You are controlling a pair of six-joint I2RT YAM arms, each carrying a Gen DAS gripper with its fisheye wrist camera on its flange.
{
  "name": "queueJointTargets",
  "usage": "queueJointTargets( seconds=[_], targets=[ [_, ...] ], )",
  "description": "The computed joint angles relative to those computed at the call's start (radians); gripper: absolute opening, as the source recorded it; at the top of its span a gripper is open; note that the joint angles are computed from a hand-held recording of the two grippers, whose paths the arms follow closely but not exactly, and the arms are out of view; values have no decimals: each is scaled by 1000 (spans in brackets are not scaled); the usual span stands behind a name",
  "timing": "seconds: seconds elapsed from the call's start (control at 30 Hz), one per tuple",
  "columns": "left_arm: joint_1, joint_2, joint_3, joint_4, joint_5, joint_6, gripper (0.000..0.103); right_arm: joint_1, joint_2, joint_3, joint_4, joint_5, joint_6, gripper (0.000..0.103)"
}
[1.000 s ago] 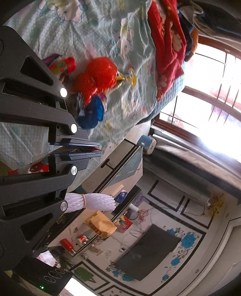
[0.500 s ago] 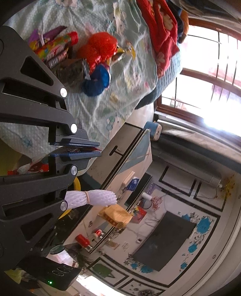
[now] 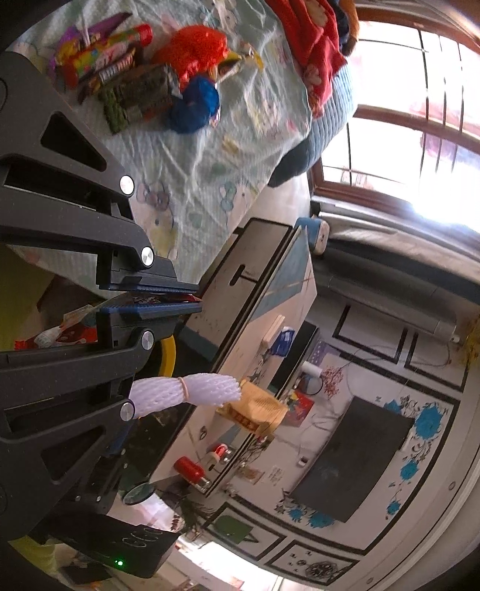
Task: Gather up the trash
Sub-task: 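Carry both held items with both grippers over the yellow-rimmed bin, then open both grippers to drop the items into the bin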
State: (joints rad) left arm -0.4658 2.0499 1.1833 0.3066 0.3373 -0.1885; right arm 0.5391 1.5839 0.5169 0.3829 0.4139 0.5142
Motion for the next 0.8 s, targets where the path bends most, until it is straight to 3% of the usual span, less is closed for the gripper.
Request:
queueJointTargets(
  seconds=[0.4, 0.8],
  targets=[
    [-133, 121, 138, -49, -40, 26, 2, -78, -89, -137, -17, -17, 55, 14],
    [-239, 304, 351, -125, -74, 35, 2, -210, -111, -248, 16, -146, 98, 15]
  ],
)
